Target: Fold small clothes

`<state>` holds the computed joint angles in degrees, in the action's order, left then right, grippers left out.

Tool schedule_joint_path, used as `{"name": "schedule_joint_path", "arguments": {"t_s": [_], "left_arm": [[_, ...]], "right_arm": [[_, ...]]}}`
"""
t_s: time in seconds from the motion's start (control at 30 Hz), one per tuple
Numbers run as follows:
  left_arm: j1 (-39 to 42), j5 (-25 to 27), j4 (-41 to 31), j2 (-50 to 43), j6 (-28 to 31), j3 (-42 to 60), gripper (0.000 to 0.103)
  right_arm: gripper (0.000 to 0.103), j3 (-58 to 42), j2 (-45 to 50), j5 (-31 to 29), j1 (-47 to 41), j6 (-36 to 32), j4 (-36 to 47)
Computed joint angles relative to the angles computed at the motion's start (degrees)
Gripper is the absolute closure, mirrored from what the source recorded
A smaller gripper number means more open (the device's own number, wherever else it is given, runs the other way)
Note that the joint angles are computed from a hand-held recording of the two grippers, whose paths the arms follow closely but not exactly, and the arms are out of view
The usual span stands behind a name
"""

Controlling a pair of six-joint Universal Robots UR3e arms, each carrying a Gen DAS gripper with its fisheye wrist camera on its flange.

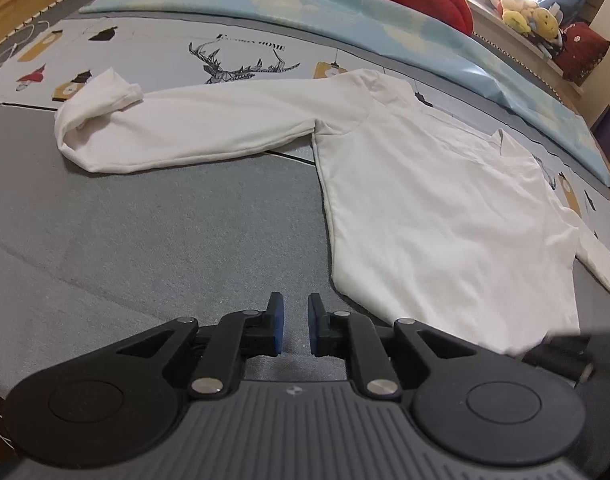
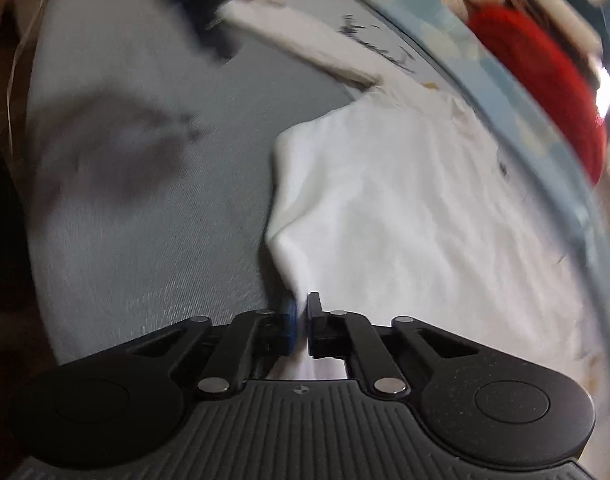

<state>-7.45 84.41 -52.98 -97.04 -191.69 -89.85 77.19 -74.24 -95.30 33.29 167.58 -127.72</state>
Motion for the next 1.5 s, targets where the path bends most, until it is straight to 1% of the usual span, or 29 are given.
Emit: {"name": "schedule_joint_path", "arguments": {"t_s": [0.1,0.2,0.23,0.27,0.37,0.47,0.53,0.57,0.63,0.73,0.77,0.8,0.83,0.9,0.97,1.03,1.07,1.1,1.13,1.17,1.2,1.3,1.33,1.43,1.5], "left_arm": [[-0.19,-0.22,-0.32,-1.03,-0.16,1.06,0.09],[0.03,-1.52,-1.31,-2.18,-0.68,2.15,0.09],[0.07,-2.08,-1.81,-2.73,-0.89,2.68,0.09],[0.12,-2.83,-2.24,-3.42,-1.15,3.3,0.09],[0.13,-6.33,-4.46,-6.64,-1.37,6.34,0.09],[-0.45,-11.31,-7.62,-10.7,-1.58,10.2,0.089],[-1.49,-13.53,-8.82,-13.58,-2.11,13.02,0.08],[-2.32,-13.77,-8.42,-15.13,-2.89,14.59,0.078],[-3.7,-13.66,-5.74,-17.26,-5.4,16.1,0.069],[-5.38,-13.99,-2.25,-21.54,-9.65,20.11,0.064],[-6.14,-13.75,-1.44,-23.34,-10.72,21.96,0.061],[-6.94,-12.87,-1.01,-24.89,-11.57,23.74,0.056],[-8.02,-11.03,-1.06,-26.73,-12.32,26.16,0.052],[-10.08,-6.76,-1.98,-30.31,-13.26,31.24,0.052],[-11.04,-4.82,-1.59,-32.28,-14.36,33.38,0.052],[-11.23,-5.29,1.9,-32.32,-14.91,31.81,0.055],[-11.32,-5.42,3.91,-32.04,-14.09,30.8,0.059],[-11.47,-5.23,6.29,-31.58,-12.36,29.53,0.083],[-11.59,-5.08,7.25,-31.29,-9.95,29.11,0.094],[-11.54,-5.15,8.07,-30.3,-7.67,27.87,0.094],[-11.29,-5.25,8.81,-28.94,-5.96,26.26,0.095],[-9.65,-7.28,10.67,-24.06,-1.81,21.44,0.096],[-8.99,-7.93,10.59,-21.99,-0.38,19.8,0.096],[-6.14,-10.45,8.7,-13.8,4.28,14.21,0.096],[-2.75,-13.41,6.44,-6.64,6.84,9.55,0.097]], "right_arm": [[0.099,2.63,-3.83,9.16,-9.14,8.97,-0.26],[0.099,11.02,-8.59,20.12,-19.06,19.18,-3.6],[0.099,11.83,-8.98,21.45,-20.94,21.0,-2.97],[0.099,12.77,-9.27,21.65,-22.01,22.26,-3.77],[0.099,15.36,-10.02,24.64,-25.43,25.1,-5.4],[0.099,16.39,-10.19,24.71,-26.28,25.85,-5.54],[0.099,16.24,-10.2,22.91,-25.74,26.6,-5.32],[0.099,16.03,-9.91,22.76,-25.96,27.23,-5.06],[0.099,15.22,-9.11,23.17,-26.64,27.82,-4.25],[0.098,14.4,-8.17,22.62,-26.48,28.42,-3.95],[0.098,14.42,-8.19,22.4,-26.4,28.57,-3.88],[0.097,14.55,-8.28,22.45,-26.42,28.69,-3.89],[0.097,14.83,-8.53,22.56,-26.47,28.84,-3.91],[0.097,15.7,-9.42,22.63,-26.71,29.03,-3.67],[0.097,15.89,-9.72,22.58,-26.9,28.96,-3.3],[0.095,16.0,-9.94,22.57,-27.12,28.99,-2.89],[0.094,16.04,-10.08,22.48,-27.23,29.12,-2.64],[0.091,16.03,-10.2,22.27,-27.3,29.28,-2.41],[0.085,16.14,-10.56,22.09,-27.44,29.47,-2.21],[0.082,16.49,-11.22,22.08,-27.77,29.6,-2.01],[0.077,17.69,-12.68,22.94,-28.71,29.73,-2.19],[0.065,23.5,-19.14,26.73,-33.33,30.3,-3.17],[0.064,25.46,-21.77,26.73,-35.0,30.46,-2.67],[0.064,28.38,-27.68,22.17,-37.73,28.95,3.02],[0.064,29.62,-30.54,18.37,-38.83,26.91,8.08]]}}
